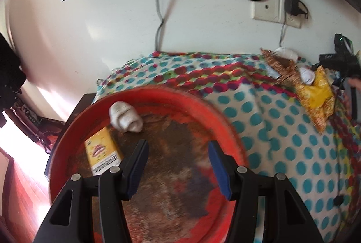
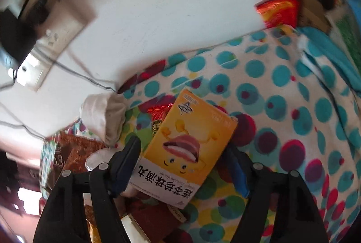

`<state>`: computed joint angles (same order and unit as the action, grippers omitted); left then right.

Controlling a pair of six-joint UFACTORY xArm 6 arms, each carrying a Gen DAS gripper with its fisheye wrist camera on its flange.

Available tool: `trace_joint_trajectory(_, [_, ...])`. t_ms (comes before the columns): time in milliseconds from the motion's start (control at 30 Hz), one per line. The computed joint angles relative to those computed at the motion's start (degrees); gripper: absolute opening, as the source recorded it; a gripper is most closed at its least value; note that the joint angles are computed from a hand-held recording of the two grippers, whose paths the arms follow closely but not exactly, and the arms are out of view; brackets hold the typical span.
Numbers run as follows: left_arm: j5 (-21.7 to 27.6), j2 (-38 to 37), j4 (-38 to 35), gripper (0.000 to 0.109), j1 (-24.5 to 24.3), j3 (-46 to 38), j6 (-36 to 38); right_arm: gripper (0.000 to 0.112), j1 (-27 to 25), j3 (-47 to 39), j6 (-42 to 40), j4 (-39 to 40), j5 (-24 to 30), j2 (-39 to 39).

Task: Organize objects
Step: 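Grasp the yellow snack bag with the left tool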

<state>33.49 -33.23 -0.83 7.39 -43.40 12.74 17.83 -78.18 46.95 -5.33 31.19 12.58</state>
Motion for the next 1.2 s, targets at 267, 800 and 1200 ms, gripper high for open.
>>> trace_joint_trajectory(267, [3.34,5.61,-10.76,0.057,-11.08,-7.53,5.19,0.063,0.03,10.59,-3.59,-3.34,-5.4,-8.4])
trace_joint_trajectory(800, [0.46,22.55,-4.55,0.058,-29.32,-19.29,4.61,0.052,-0.57,27.06,-1.0,-18.47,-10.67,-20.09])
trace_joint_trajectory(1200, [-3.01,27.12,-4.81,0.074,-32.13,-19.41,2.51,0.065,0.36,25.75,-1.61,-20.32,-9.54,-18.33])
